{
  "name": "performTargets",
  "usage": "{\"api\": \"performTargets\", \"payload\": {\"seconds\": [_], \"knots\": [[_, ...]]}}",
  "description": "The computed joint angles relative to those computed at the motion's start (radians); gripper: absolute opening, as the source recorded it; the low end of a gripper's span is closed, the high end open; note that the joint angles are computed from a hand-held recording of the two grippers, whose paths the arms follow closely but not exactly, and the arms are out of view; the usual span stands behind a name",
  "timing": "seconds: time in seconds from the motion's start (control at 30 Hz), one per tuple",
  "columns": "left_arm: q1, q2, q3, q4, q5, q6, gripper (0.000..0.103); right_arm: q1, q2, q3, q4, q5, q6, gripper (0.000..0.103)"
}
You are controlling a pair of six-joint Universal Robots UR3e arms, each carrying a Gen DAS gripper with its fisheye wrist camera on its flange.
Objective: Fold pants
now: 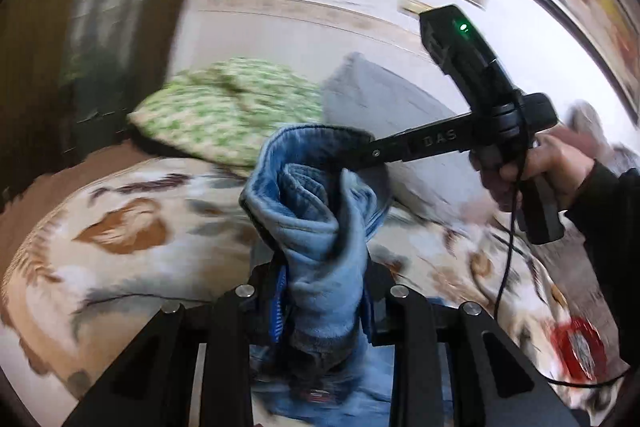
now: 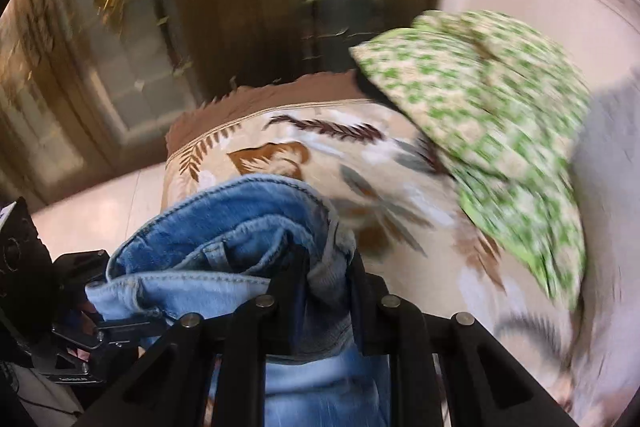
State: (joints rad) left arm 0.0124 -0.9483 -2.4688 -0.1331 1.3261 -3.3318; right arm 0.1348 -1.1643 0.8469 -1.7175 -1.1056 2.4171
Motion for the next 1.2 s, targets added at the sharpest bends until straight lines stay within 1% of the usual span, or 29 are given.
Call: {"api": "performTargets", "payload": {"seconds": [0.07, 0.13, 0.2, 0.23, 0.33, 0.43, 0.53, 0.6, 0.73, 0.8, 0.83, 0.9, 0.93, 0.97, 1.0, 1.03, 1.07, 1.1, 1.13, 1.17, 1.2], "knots": [[-0.194, -0.154, 0.066, 0.082, 0.132, -0.021, 0.030, -0.105, -0.133, 0.209, -0.039, 0.047, -0.038, 0.019], [-0.335, -0.285, 0.122, 0.131, 0.219, -0.031, 0.029, -0.226, -0.245, 0.393, -0.047, 0.109, -0.088, 0.019], [-0.439, -0.397, 0.170, 0.151, 0.272, -0.034, 0.029, -0.347, -0.337, 0.567, -0.061, 0.151, -0.138, 0.017], [-0.491, -0.459, 0.193, 0.159, 0.295, -0.034, 0.028, -0.390, -0.364, 0.624, -0.062, 0.166, -0.163, 0.016], [-0.584, -0.581, 0.231, 0.164, 0.338, -0.028, 0.028, -0.518, -0.420, 0.796, -0.077, 0.187, -0.228, 0.016], [-0.662, -0.689, 0.274, 0.154, 0.382, -0.010, 0.028, -0.596, -0.425, 0.908, -0.110, 0.173, -0.265, 0.016], [-0.706, -0.768, 0.315, 0.139, 0.418, 0.008, 0.028, -0.647, -0.411, 0.987, -0.152, 0.180, -0.283, 0.016], [-0.718, -0.802, 0.337, 0.128, 0.431, 0.014, 0.027, -0.654, -0.407, 1.017, -0.181, 0.183, -0.279, 0.016], [-0.772, -0.852, 0.400, 0.061, 0.497, 0.031, 0.028, -0.642, -0.404, 1.053, -0.265, 0.153, -0.234, 0.015], [-0.769, -0.861, 0.432, 0.022, 0.498, 0.048, 0.028, -0.640, -0.418, 1.058, -0.282, 0.131, -0.207, 0.016], [-0.764, -0.858, 0.440, 0.006, 0.486, 0.053, 0.031, -0.636, -0.431, 1.059, -0.291, 0.116, -0.190, 0.016], [-0.773, -0.834, 0.459, -0.047, 0.503, 0.065, 0.039, -0.652, -0.481, 1.078, -0.300, 0.094, -0.179, 0.016], [-0.780, -0.815, 0.468, -0.071, 0.513, 0.070, 0.052, -0.664, -0.512, 1.088, -0.295, 0.084, -0.180, 0.016], [-0.784, -0.789, 0.473, -0.096, 0.510, 0.078, 0.071, -0.686, -0.553, 1.095, -0.270, 0.078, -0.193, 0.017], [-0.791, -0.755, 0.472, -0.116, 0.504, 0.090, 0.080, -0.707, -0.583, 1.096, -0.243, 0.078, -0.203, 0.017], [-0.809, -0.721, 0.467, -0.123, 0.517, 0.103, 0.092, -0.728, -0.611, 1.100, -0.222, 0.081, -0.212, 0.019], [-0.830, -0.689, 0.462, -0.124, 0.544, 0.123, 0.095, -0.759, -0.658, 1.108, -0.189, 0.087, -0.226, 0.021], [-0.843, -0.660, 0.457, -0.124, 0.562, 0.144, 0.095, -0.779, -0.687, 1.110, -0.164, 0.092, -0.237, 0.033], [-0.840, -0.628, 0.452, -0.126, 0.561, 0.174, 0.095, -0.803, -0.723, 1.111, -0.131, 0.100, -0.250, 0.062], [-0.834, -0.578, 0.440, -0.138, 0.548, 0.201, 0.096, -0.833, -0.770, 1.118, -0.096, 0.113, -0.261, 0.078], [-0.825, -0.537, 0.430, -0.155, 0.535, 0.214, 0.097, -0.874, -0.829, 1.130, -0.053, 0.144, -0.283, 0.090]]}}
